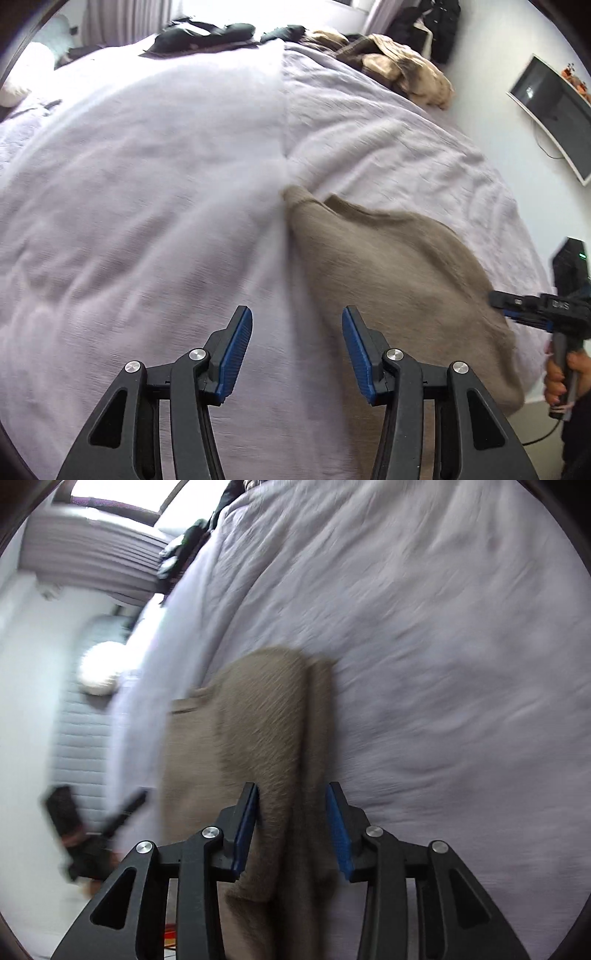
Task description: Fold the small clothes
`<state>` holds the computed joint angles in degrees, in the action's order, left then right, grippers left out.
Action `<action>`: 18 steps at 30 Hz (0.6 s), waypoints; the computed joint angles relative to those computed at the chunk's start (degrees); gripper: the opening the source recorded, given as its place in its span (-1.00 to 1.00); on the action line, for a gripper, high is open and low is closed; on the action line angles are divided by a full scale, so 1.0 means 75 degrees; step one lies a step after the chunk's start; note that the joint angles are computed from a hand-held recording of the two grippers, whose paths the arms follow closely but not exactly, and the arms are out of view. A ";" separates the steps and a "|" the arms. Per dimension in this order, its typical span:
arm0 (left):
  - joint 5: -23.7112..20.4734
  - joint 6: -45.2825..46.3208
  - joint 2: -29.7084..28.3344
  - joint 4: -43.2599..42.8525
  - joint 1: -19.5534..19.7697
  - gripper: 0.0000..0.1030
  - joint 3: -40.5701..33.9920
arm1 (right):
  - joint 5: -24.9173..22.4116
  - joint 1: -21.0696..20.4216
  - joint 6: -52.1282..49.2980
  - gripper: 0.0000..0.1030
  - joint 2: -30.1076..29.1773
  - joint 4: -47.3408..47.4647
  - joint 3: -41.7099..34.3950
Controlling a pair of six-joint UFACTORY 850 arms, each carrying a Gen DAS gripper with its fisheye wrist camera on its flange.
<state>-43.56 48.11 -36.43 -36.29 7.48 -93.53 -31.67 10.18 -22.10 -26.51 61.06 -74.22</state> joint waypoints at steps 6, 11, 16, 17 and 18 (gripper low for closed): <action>0.0268 0.0368 0.0375 -0.0122 -0.0094 0.00 0.0464 | 0.0274 0.0131 -0.0964 -0.51 0.0526 0.0765 0.0152; 0.0362 0.1156 0.0989 -0.0496 -0.0354 0.00 0.1361 | 0.0556 0.0940 0.0153 -0.51 0.0648 -0.1657 -0.0216; 0.0635 0.0863 0.1197 -0.0207 -0.0428 0.03 0.2043 | 0.0865 0.1333 0.1784 -0.57 0.0727 -0.3613 0.0355; 0.0668 0.0958 0.1252 -0.0332 -0.0395 0.04 0.2162 | 0.0911 0.1326 0.1809 -0.58 0.0762 -0.3561 0.0493; 0.0694 0.1065 0.1304 -0.0476 -0.0365 0.04 0.2270 | 0.1065 0.1320 0.1793 -0.61 0.0900 -0.3460 0.0781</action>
<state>-38.35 56.10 -26.65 -39.86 4.75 -76.51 -23.68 20.08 -8.65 -19.76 35.12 -68.36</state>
